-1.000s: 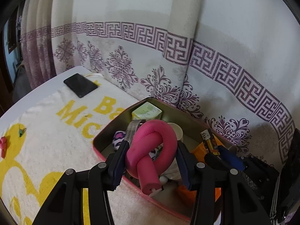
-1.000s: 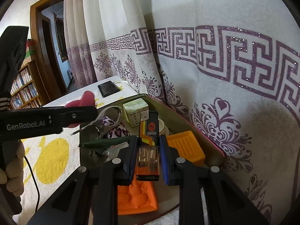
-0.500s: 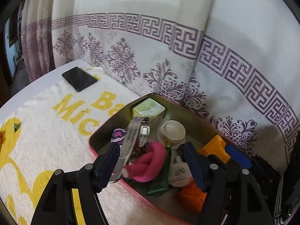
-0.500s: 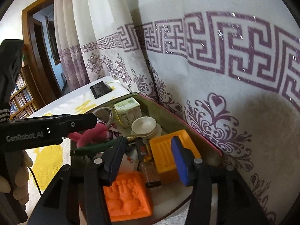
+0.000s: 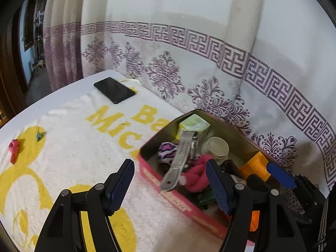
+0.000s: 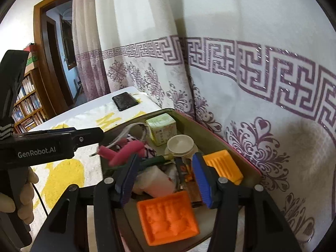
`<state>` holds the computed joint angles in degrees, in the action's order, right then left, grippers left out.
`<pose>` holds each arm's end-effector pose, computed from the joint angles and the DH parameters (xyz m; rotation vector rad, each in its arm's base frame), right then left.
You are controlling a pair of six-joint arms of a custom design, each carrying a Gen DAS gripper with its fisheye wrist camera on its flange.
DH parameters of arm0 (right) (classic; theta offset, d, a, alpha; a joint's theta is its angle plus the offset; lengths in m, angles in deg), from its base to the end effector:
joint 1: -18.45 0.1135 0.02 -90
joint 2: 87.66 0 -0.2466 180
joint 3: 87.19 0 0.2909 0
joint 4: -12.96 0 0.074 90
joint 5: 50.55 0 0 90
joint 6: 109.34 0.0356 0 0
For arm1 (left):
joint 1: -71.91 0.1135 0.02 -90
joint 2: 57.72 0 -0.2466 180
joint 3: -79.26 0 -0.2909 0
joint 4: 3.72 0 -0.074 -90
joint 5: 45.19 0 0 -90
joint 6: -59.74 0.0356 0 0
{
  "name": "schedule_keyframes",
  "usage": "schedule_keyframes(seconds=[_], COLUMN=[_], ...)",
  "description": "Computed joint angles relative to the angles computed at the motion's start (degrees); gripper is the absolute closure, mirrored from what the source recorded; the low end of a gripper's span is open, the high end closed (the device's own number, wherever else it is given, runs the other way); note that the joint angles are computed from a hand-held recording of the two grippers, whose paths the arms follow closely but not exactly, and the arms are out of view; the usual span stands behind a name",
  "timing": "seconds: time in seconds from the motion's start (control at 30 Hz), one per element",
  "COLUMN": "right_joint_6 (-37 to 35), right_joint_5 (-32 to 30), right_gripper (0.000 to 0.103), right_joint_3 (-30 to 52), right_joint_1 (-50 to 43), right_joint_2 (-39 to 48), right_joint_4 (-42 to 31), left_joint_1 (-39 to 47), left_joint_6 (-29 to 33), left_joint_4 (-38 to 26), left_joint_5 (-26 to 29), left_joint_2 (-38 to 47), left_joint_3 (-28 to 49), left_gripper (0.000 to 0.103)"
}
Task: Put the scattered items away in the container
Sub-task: 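Move both grippers back over the towel toward the remaining curler and clip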
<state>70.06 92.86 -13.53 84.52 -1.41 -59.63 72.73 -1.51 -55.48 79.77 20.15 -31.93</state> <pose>0.1461 0.2588 0.2013 0.4927 2.1550 -0.1453 0.3060 -0.0160 0.2187 0.7837 2.3219 -0.5814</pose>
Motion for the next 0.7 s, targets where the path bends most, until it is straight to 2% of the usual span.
schedule_keyframes(seconds=[0.33,0.7], right_joint_6=[-7.5,-20.4], right_joint_5=[0.0,-3.6], right_gripper=[0.041,0.039], right_joint_3=[8.3,17.4], right_joint_1=[-0.2,-2.2], right_joint_2=[7.1,15.6], right_joint_4=[3.4,13.4], left_joint_1=[8.3,17.7], left_joint_6=[2.6,5.2], left_joint_4=[-0.4,-1.6], left_joint_5=[1.8,3.2], left_joint_2=[3.6,11.9], left_joint_3=[2.8,9.6], left_gripper=[0.031,0.031])
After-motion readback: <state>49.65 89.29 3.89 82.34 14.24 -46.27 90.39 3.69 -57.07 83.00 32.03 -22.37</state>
